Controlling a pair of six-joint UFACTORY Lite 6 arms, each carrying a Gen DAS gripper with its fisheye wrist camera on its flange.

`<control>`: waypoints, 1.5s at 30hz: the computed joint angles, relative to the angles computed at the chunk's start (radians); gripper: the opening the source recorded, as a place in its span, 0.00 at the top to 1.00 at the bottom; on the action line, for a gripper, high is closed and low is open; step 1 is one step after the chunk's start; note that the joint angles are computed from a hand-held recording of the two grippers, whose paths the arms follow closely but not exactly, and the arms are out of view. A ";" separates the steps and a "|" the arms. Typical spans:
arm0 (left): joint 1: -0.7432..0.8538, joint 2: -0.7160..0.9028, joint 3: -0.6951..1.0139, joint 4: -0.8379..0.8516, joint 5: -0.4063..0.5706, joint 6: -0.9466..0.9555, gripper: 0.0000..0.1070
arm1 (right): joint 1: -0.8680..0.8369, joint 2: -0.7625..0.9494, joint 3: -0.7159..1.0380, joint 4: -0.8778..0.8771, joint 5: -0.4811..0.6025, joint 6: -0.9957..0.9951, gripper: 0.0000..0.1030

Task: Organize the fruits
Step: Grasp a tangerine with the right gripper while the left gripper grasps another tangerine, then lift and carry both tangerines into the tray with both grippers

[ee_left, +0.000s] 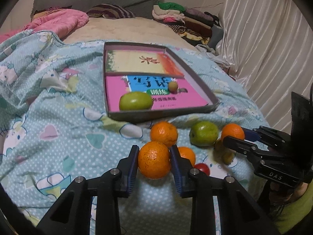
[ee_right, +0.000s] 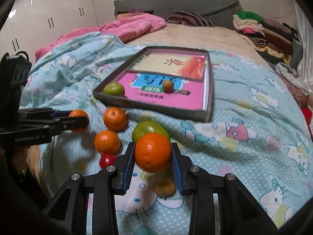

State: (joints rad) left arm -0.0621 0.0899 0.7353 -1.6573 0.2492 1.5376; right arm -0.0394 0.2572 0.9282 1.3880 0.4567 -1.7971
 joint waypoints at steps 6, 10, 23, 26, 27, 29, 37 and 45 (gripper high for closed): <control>-0.033 0.046 0.098 0.222 -0.021 -0.232 0.70 | -0.010 0.038 0.091 -0.021 0.021 0.057 0.65; -0.047 0.100 0.170 0.340 -0.027 -0.355 0.70 | -0.016 0.079 0.163 -0.037 0.020 0.090 0.65; -0.088 0.300 0.463 0.687 -0.002 -0.692 0.70 | -0.021 0.261 0.444 -0.190 0.062 0.282 0.65; -0.096 0.361 0.524 0.717 0.007 -0.726 0.70 | -0.021 0.294 0.491 -0.215 0.069 0.311 0.65; -0.098 0.379 0.541 0.717 0.009 -0.725 0.70 | -0.022 0.307 0.508 -0.225 0.073 0.322 0.65; -0.103 0.404 0.566 0.727 0.011 -0.733 0.70 | -0.024 0.329 0.535 -0.244 0.075 0.345 0.65; -0.104 0.464 0.628 0.711 0.017 -0.708 0.70 | -0.025 0.405 0.621 -0.313 0.083 0.392 0.65; -0.100 0.541 0.711 0.821 0.035 -0.808 0.70 | -0.013 0.473 0.701 -0.394 0.089 0.455 0.65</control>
